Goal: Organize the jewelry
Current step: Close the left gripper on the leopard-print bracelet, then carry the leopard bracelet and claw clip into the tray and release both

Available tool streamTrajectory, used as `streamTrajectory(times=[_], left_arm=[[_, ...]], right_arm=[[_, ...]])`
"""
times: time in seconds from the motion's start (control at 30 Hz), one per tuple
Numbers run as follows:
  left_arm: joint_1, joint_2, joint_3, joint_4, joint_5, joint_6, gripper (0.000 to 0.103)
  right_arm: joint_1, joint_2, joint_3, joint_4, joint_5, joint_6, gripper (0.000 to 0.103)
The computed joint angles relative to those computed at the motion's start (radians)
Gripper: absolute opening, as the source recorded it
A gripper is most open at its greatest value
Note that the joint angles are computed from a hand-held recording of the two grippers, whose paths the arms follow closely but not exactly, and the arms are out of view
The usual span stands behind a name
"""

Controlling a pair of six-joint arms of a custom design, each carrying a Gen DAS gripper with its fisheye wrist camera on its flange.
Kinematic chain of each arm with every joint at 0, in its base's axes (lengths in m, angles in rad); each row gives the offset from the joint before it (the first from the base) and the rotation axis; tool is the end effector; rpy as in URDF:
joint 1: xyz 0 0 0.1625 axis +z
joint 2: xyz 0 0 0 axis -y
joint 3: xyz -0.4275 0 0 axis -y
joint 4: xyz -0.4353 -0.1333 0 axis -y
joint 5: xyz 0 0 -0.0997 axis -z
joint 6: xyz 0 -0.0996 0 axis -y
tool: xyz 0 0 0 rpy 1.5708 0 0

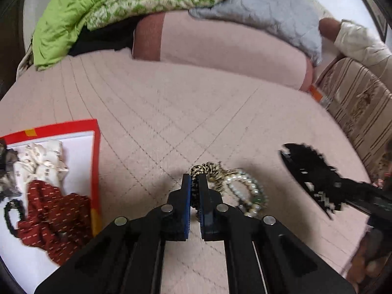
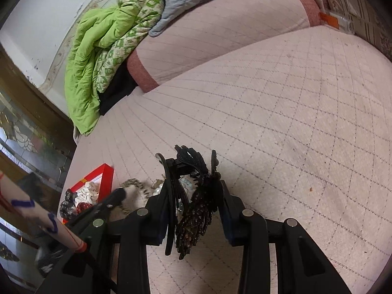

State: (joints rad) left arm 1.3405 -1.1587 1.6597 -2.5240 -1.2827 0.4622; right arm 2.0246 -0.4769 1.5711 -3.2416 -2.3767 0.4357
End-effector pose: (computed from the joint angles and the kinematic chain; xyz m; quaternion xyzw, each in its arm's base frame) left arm 0.0011 -0.7033 0.3028 0.2970 0.9181 -0.2042 0.1646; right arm 0.3624 -0.6028 -0.0315 -0.1035 -0.8829 0.3979 0.2268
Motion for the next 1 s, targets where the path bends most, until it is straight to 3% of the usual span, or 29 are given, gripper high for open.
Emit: streamTrajectory(times=[0.3,0.53,0.77,1.0], left_arm=[[0.026,-0.137,0.048,-0.031,-0.070,0.029,0.005],[0.100,-0.221,0.057,-0.064,-0.083,0.039,0.005],[0.184,-0.241,0.019,-0.081,-0.099,0.029,0.005],[0.252,-0.211,-0.061,-0.092,-0.102,0.015,0.005]], right_arm=[[0.026,0.035,-0.047,-0.002,0.011,-0.066,0.039],[0.064,0.082,-0.097,-0.015,0.030,-0.145,0.039],[0.111,0.179,-0.192,-0.055,0.096,-0.261,0.039],[0.151,0.277,-0.313,0.035,0.179,-0.288,0.039]])
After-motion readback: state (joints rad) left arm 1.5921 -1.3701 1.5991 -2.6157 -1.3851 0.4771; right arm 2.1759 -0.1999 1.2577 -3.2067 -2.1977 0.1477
